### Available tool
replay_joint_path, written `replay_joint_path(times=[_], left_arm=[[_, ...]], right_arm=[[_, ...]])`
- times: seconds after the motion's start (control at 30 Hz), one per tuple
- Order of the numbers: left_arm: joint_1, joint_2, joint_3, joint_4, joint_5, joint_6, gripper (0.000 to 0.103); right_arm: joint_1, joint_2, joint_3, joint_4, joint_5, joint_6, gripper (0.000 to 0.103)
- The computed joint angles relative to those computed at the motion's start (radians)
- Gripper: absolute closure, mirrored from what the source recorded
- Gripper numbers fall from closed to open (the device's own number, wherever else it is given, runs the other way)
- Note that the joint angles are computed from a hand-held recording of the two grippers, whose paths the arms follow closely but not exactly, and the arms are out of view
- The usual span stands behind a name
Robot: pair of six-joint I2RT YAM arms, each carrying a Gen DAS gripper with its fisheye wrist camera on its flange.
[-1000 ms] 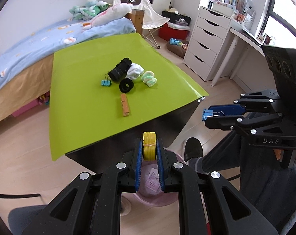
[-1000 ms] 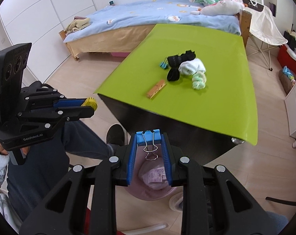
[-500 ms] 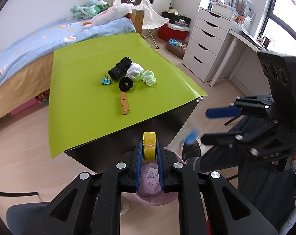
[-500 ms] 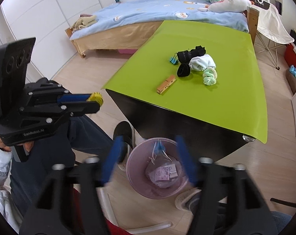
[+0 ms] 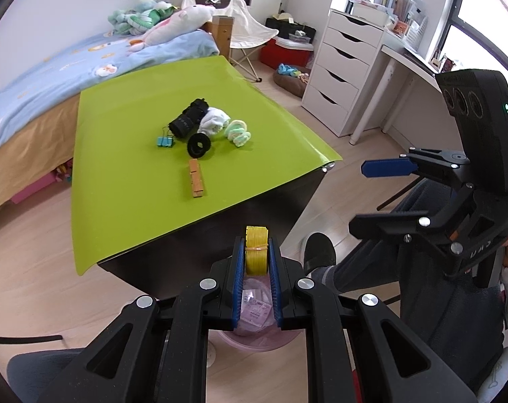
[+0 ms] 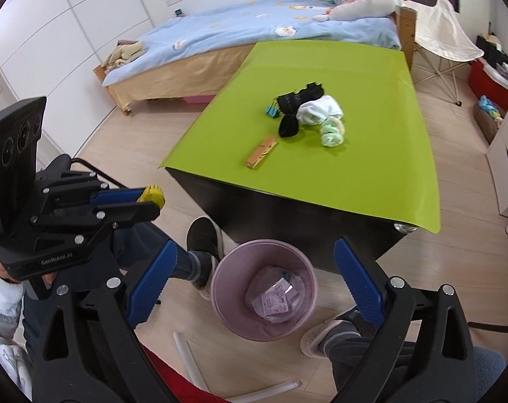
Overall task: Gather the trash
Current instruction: 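Carry the clip and sponge over the wastebasket and open both grippers, then grasp the mint-green scrunchie with the right gripper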
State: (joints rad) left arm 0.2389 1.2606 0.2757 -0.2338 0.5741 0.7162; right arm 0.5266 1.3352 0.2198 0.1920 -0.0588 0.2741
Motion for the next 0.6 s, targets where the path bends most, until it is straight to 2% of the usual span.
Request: replay_joint_path(times=[0.2,0.3,0.37,0.4,0.47,0.6], left_arm=[[-0.023,-0.013,0.003,-0.024,0.011,0.000,0.088],[-0.032,-0.006,0.003,-0.018,0.009,-0.007,0.082],[-0.032,0.002,0.003,-0.014,0.014,-0.011,0.051],[-0.026,0.003,0.003,-0.017,0.025,-0.010,0.043],[-0.018,-0.002,0.001,-0.017,0.041,-0.015,0.016],[-0.025,-0.009,-0.006,0.015,0.022,-0.054,0.010]], right_arm=[[-0.044,-0.072,-0.021,-0.039,0.004,-0.001,0.009],[-0.062,-0.084,-0.028,-0.045,-0.001,-0.007,0.009],[-0.062,-0.094,-0.032,-0.049,0.000,-0.005,0.009],[-0.062,-0.095,-0.032,-0.049,0.002,-0.004,0.009],[-0.059,-0.098,-0.034,-0.046,0.002,0.000,0.009],[-0.059,-0.093,-0.040,-0.026,0.007,0.007,0.005]])
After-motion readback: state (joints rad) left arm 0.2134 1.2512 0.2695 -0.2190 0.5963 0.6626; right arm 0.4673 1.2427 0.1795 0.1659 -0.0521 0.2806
